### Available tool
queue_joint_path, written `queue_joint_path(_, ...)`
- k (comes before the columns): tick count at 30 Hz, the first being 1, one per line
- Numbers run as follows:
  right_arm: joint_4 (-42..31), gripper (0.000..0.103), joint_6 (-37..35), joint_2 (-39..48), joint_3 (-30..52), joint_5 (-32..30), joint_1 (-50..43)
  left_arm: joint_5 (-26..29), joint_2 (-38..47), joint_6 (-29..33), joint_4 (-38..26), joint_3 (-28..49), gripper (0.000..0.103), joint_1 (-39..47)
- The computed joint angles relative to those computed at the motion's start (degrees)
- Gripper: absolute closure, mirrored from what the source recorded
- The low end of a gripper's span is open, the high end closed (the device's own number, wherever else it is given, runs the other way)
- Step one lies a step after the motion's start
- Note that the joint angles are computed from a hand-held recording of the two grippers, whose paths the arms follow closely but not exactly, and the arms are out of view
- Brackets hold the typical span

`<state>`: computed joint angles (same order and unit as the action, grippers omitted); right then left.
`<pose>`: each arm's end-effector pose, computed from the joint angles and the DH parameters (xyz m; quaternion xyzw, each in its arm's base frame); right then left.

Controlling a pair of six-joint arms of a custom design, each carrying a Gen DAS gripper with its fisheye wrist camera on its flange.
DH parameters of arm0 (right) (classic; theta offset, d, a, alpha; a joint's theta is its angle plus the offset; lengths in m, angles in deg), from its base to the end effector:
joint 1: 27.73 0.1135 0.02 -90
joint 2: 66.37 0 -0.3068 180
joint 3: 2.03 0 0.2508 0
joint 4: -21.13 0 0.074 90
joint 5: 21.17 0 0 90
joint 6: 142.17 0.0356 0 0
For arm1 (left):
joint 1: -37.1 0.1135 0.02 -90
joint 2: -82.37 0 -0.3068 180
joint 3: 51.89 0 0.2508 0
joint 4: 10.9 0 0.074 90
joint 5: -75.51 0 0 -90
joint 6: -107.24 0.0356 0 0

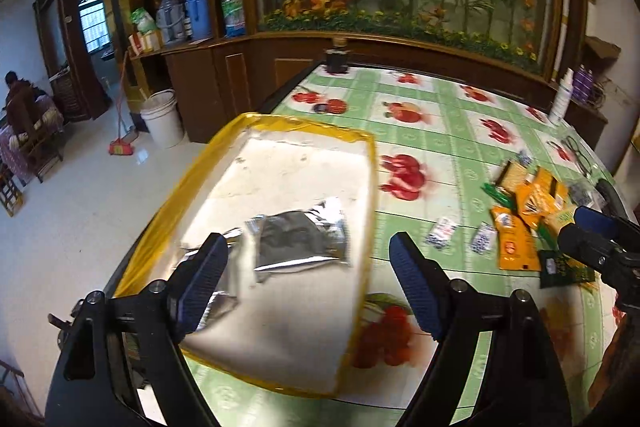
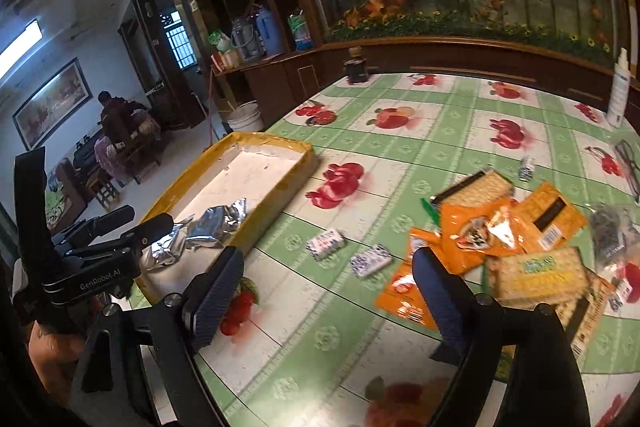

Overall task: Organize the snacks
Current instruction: 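Return the left tool to the table toward the two small milk cartons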

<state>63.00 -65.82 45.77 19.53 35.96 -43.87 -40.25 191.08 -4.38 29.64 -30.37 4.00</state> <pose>0.1991 -0.0375 0.0688 -0.0802 0.8995 0.1689 0.3949 0.1789 -0.0982 0.0765 0.0087 0.9096 0.0185 0.4150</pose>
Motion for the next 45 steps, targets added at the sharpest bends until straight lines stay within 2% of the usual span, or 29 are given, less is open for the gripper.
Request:
queue_joint_path(6,-8.22,0.014,-13.02,0.22,0.72,-5.47,-18.05,-4.26,0.46,-3.33,-8.94,6.07,0.02,-10.4)
queue_joint_path(11,-17.6,0.014,-22.63,2.22,4.98,-8.23,-30.71,-4.06,3.13,-5.66,-13.45,11.2,0.02,-15.68)
queue_joint_path(18,-24.06,0.013,-28.78,6.03,9.66,-8.71,-38.88,-2.24,8.03,-5.62,-18.18,18.49,0.02,-19.41)
queue_joint_path(22,-25.44,0.013,-30.67,7.4,10.74,-9.12,-40.72,-0.34,10.71,-5.53,-18.5,20.42,0.02,-18.84)
queue_joint_path(28,-26.11,0.013,-30.99,9.43,12.59,-9.04,-41.34,6.67,14.05,-3.74,-17.47,22.78,0.02,-15.0)
queue_joint_path(34,-27.07,0.013,-30.38,10.74,14.55,-8.44,-41.37,8.47,15.65,-3.06,-19.19,25.48,0.02,-13.89)
queue_joint_path(40,-28.65,0.013,-27.49,10.59,17.74,-8.13,-40.52,9.52,17.26,-1.07,-21.13,28.47,0.02,-12.89)
queue_joint_path(45,-29.55,0.013,-21.89,9.22,21.98,-6.99,-38.54,11.38,18.46,0.63,-21.67,30.06,0.02,-11.05)
